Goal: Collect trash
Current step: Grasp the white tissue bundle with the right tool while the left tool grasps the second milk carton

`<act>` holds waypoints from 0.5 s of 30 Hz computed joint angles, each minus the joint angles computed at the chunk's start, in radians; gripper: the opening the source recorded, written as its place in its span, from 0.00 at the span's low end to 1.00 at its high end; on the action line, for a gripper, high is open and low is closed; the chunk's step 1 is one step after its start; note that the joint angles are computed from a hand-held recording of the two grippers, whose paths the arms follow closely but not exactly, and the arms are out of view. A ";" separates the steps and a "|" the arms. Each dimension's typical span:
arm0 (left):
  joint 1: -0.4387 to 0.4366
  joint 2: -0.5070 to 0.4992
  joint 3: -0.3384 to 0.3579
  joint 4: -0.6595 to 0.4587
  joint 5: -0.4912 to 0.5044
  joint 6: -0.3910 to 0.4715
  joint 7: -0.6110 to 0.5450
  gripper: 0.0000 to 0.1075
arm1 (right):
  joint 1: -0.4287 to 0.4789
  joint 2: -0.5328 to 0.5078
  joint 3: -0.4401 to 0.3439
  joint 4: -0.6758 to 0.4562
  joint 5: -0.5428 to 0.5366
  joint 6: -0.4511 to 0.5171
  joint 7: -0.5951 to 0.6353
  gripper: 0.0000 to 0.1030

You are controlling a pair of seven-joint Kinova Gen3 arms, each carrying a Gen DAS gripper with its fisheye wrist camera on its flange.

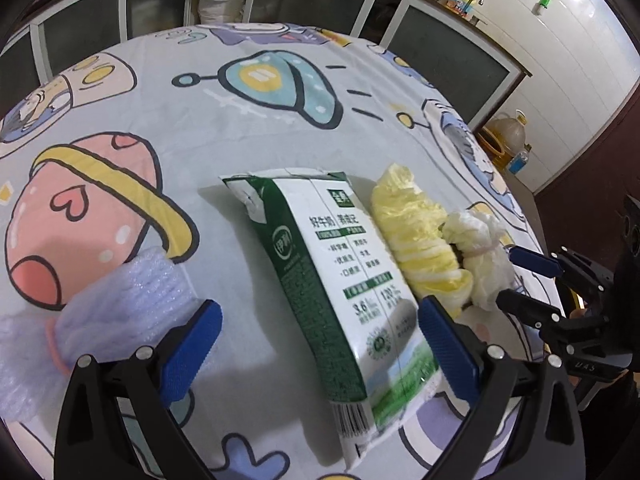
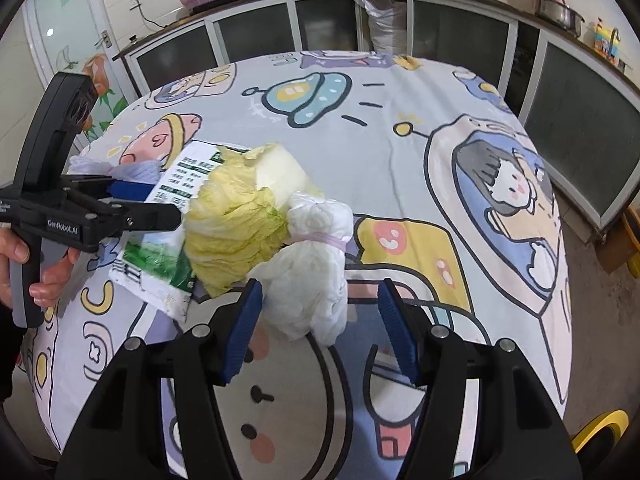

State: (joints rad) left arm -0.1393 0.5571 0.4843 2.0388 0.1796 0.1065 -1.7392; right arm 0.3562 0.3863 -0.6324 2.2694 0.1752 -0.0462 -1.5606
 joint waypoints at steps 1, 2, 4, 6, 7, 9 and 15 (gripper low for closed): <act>-0.008 0.007 0.010 -0.004 -0.001 0.000 -0.003 0.88 | 0.022 0.017 -0.021 -0.013 0.004 0.016 -0.001 0.56; -0.009 0.010 0.011 -0.007 -0.002 0.001 -0.005 0.88 | 0.044 0.036 -0.044 -0.028 0.004 0.035 0.005 0.56; -0.004 0.016 0.011 -0.016 -0.005 0.002 -0.008 0.88 | 0.060 0.060 -0.061 -0.047 -0.013 0.057 0.028 0.56; 0.008 0.022 0.003 -0.023 -0.007 0.001 -0.007 0.88 | 0.057 0.082 -0.061 -0.065 -0.034 0.075 0.055 0.56; 0.016 0.023 -0.003 -0.026 -0.007 0.000 -0.005 0.88 | 0.049 0.084 -0.055 -0.067 -0.045 0.073 0.067 0.56; 0.026 0.026 -0.012 -0.032 -0.011 0.003 -0.004 0.88 | 0.036 0.087 -0.046 -0.068 -0.068 0.069 0.091 0.55; 0.104 0.022 -0.075 -0.039 -0.018 -0.011 0.029 0.88 | 0.031 0.092 -0.051 -0.072 -0.117 0.069 0.136 0.41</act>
